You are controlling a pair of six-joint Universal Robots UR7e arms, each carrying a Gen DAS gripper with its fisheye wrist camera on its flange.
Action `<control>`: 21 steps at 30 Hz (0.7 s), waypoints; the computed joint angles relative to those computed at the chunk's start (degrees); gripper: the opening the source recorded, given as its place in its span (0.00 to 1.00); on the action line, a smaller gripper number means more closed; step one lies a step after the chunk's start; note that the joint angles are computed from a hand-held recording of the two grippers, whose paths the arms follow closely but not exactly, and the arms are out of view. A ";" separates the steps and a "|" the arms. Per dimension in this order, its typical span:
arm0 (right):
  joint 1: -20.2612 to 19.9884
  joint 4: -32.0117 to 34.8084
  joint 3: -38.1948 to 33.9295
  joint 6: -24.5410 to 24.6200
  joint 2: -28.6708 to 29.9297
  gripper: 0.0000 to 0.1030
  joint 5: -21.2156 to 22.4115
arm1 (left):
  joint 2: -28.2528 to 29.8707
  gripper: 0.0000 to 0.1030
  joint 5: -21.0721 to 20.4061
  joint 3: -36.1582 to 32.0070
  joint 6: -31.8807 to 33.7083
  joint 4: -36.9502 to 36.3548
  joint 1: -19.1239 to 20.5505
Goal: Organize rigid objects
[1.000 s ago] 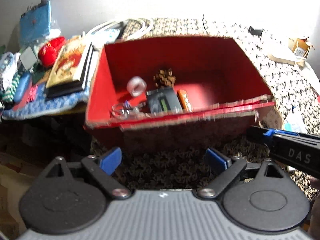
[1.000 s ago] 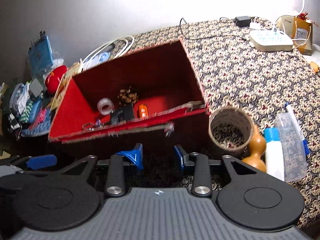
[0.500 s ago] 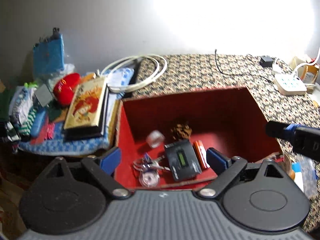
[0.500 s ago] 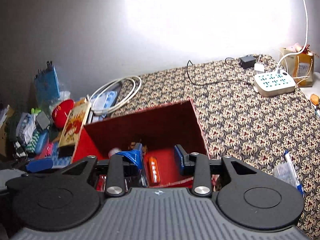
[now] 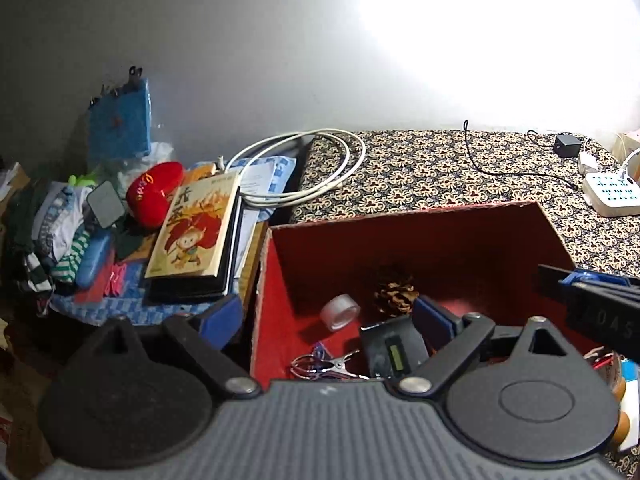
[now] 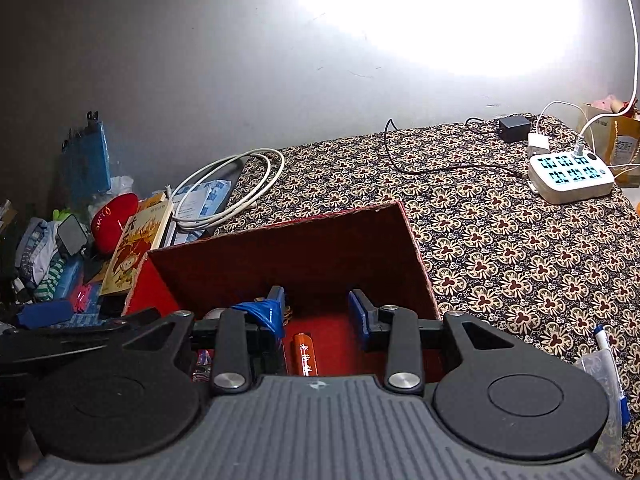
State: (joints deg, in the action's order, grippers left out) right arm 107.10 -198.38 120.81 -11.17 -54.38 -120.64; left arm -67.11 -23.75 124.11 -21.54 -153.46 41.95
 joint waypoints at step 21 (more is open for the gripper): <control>-4.78 -2.64 -8.02 -9.18 10.08 0.18 0.07 | 10.99 0.91 -4.82 -8.54 9.81 -10.91 11.25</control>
